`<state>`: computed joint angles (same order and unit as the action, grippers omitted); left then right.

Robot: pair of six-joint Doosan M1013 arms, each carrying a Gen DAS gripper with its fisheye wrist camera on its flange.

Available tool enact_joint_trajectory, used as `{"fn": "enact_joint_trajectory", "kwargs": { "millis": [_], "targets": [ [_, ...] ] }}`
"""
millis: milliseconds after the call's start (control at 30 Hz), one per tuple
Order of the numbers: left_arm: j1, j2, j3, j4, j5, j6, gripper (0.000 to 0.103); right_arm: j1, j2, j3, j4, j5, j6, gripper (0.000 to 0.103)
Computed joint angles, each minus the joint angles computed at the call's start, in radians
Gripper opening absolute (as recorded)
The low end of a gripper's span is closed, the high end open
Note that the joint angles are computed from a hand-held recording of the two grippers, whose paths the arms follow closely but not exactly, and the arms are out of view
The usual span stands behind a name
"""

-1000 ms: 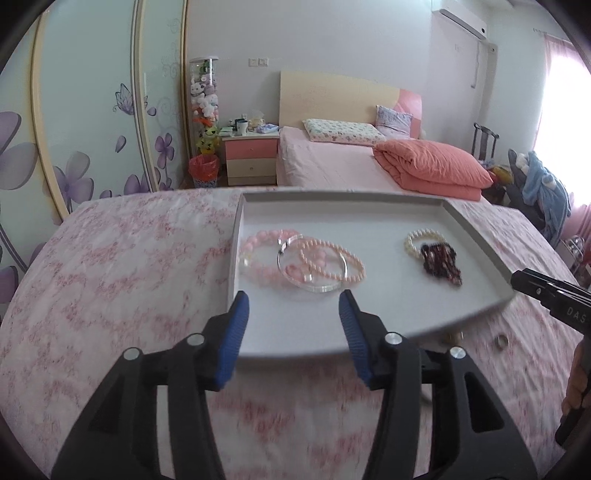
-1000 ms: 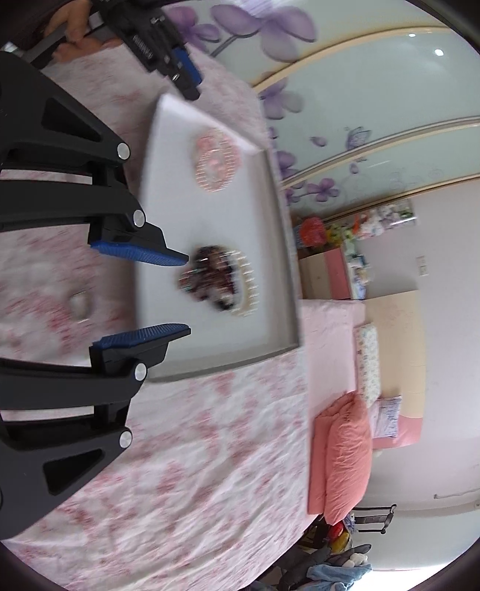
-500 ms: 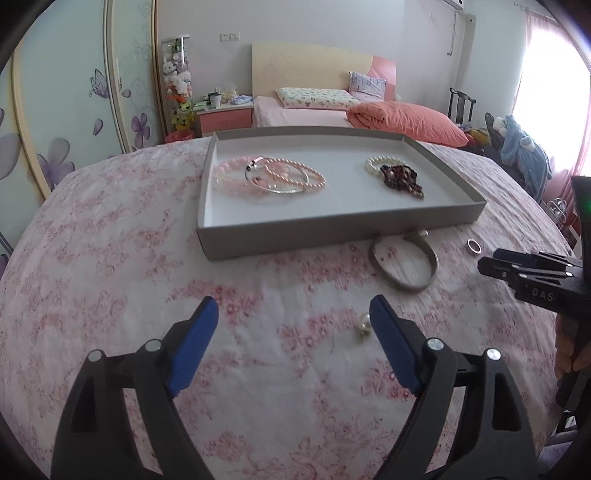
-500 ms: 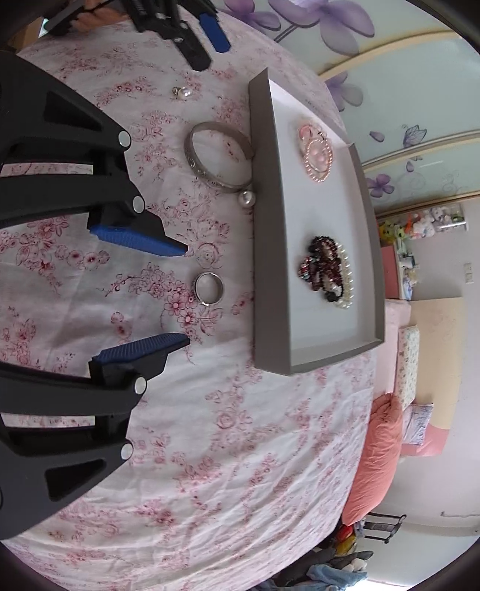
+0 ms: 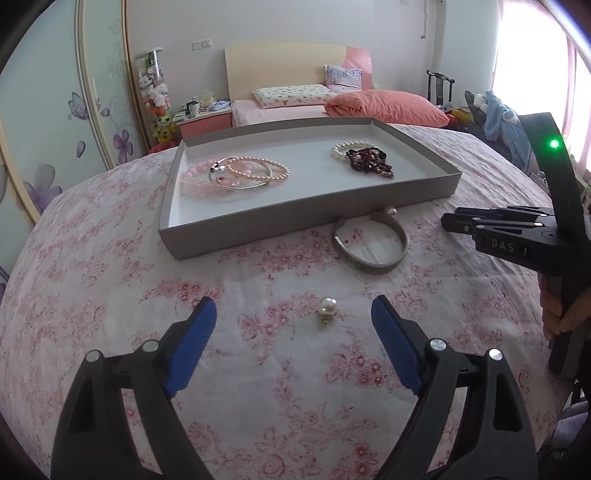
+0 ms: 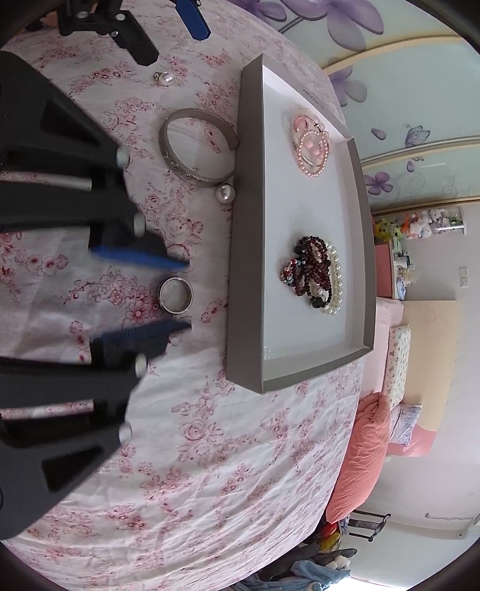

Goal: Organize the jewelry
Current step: 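Grasp the silver ring with the right tool while the left tool grasps a pearl stud earring, then carry the ring with the right tool while the left tool carries the pearl stud to the tray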

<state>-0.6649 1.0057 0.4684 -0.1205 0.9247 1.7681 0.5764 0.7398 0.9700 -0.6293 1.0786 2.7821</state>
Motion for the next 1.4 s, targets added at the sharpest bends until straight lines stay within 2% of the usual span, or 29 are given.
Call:
{"fn": "enact_joint_trajectory", "kwargs": {
  "millis": [300,400,467,533,567,700,767,1033,1267,1400],
  "targets": [
    [-0.013,0.036,-0.067,0.020,0.056,-0.018,0.083,0.000,-0.008,0.013,0.003,-0.014,0.016,0.023],
    [-0.019,0.062,-0.118,0.053,0.094,-0.045,0.072,0.000,-0.008,0.014,0.003,-0.015,0.017,0.023],
    [-0.021,0.090,-0.173,0.063,0.140,-0.067,0.061,0.000,-0.008,0.014,0.004,-0.016,0.017,0.023],
    [-0.021,0.130,-0.253,0.066,0.205,-0.085,0.054,0.000,-0.008,0.014,0.004,-0.015,0.017,0.023],
    [-0.022,0.135,-0.263,0.068,0.212,-0.088,0.053,0.000,-0.008,0.013,0.004,-0.014,0.017,0.023],
    [-0.026,0.119,-0.228,0.071,0.186,-0.068,0.041,0.000,-0.008,0.013,0.003,-0.013,0.016,0.023],
    [-0.029,0.115,-0.220,0.071,0.180,-0.055,0.032,0.000,-0.008,0.013,0.003,-0.013,0.016,0.023],
    [-0.029,0.113,-0.216,0.064,0.177,-0.052,0.015,-0.001,-0.008,0.013,0.004,-0.014,0.016,0.024],
    [-0.021,0.114,-0.221,0.079,0.178,-0.077,0.014,-0.001,-0.008,0.012,0.004,-0.013,0.015,0.023],
    [-0.012,0.148,-0.290,0.116,0.212,-0.123,0.014,0.003,-0.004,0.006,0.002,-0.002,0.008,0.023]
  ]
}}
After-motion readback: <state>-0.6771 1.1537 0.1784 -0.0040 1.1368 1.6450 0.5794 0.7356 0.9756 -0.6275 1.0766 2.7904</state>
